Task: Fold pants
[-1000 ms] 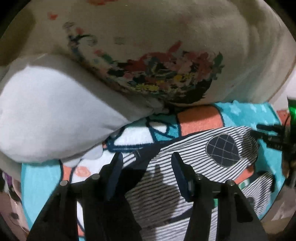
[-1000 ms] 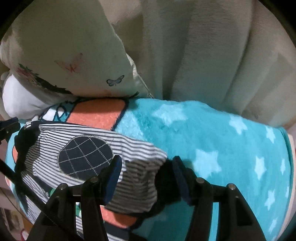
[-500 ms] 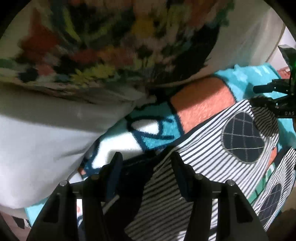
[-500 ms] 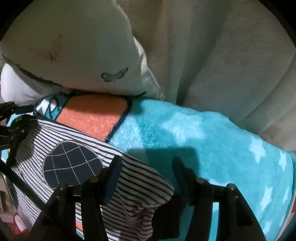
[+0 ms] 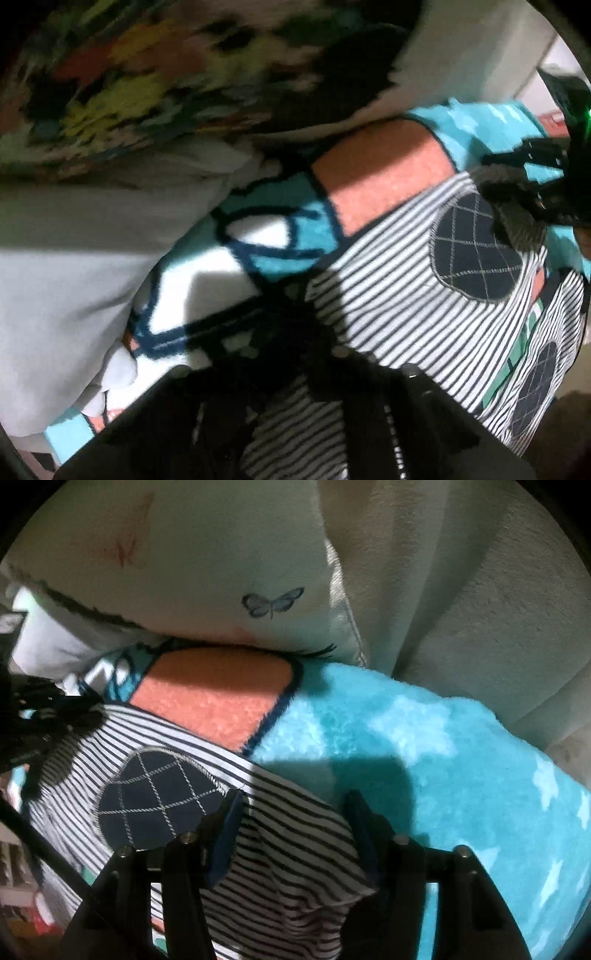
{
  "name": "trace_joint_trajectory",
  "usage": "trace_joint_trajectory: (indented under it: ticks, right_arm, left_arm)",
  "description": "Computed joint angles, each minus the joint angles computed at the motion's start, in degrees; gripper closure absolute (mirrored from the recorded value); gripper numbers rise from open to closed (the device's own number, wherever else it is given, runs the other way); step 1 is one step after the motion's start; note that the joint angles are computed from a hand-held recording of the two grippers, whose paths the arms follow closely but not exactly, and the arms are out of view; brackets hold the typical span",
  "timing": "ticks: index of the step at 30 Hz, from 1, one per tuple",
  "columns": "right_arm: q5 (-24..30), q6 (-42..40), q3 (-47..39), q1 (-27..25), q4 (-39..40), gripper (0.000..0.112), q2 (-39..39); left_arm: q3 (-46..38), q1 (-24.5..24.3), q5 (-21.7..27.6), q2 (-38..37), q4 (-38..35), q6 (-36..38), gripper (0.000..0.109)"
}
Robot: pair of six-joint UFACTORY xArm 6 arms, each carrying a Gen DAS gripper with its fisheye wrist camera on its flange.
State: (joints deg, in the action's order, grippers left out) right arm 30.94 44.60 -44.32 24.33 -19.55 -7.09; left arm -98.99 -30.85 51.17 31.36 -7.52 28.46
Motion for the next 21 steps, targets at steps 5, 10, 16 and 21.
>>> trace_joint_trajectory:
  ticks: [5,10,16,21]
  right_arm:
    - [1.2,-1.32,-2.75,1.63,1.28,0.104,1.2]
    - [2.5,4.33,-2.24,3.35,-3.22,0.105,-1.5]
    - [5.39,12.78,0.92,6.68,-7.91,0.106,-9.54]
    - [11.47,23.88,5.43,13.79,-13.36,0.106,-16.94]
  left_arm:
    - [4.76,-0.54,-2.95,-3.7,1.02,-1.15,0.103]
    - [11.68,0.56,-6.93,-9.96,-1.87,0.33,0.104]
    - [23.59,-0.15,-14.01,-21.34,-4.34,2.0,0.104]
    - [37.49,-1.56,-19.49,-33.81,-7.36,4.92,0.104]
